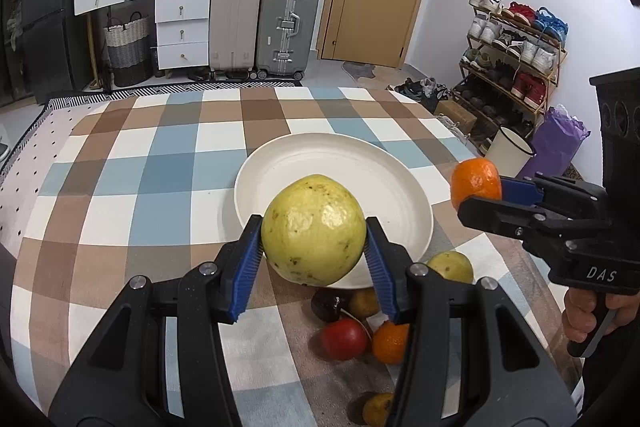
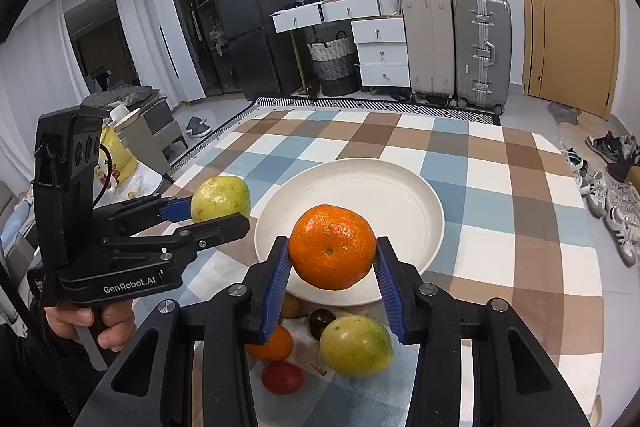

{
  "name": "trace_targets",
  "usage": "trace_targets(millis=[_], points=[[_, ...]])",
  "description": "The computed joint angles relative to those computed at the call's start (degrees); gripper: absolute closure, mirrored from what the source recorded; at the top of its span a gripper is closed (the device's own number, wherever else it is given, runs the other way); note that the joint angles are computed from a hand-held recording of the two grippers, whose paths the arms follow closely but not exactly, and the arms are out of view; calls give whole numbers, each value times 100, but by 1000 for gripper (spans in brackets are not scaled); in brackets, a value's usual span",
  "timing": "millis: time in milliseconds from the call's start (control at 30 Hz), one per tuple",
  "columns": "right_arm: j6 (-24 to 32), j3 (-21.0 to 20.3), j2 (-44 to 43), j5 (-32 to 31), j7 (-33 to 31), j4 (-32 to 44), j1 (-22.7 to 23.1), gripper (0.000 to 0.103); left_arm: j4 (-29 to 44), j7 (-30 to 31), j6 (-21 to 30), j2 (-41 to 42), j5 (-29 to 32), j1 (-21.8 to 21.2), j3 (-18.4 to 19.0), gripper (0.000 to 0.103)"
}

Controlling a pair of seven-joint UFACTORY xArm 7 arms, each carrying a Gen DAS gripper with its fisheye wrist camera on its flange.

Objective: Organize fruits
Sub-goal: 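Lift the pomelo with the left tool while the right tool carries the tangerine over the plate, then open the left tool over the plate while the right tool releases the tangerine there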

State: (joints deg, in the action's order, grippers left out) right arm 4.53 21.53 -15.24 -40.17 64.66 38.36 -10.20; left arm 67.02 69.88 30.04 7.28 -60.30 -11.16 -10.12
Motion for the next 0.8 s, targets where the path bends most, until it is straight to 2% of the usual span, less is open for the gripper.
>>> trace_targets(millis=[167,467,800], points=[[-53,5,366,-279,205,195,-98,60,179,-41,-109,295,100,-43,-85,56],[2,-691,883,-596,300,391,451,60,386,-157,-455,744,518,-57,-370,56],[212,-1352,1137,-761,409,509,1019,60,600,-728,-744,1119,1080,-20,-566,56]])
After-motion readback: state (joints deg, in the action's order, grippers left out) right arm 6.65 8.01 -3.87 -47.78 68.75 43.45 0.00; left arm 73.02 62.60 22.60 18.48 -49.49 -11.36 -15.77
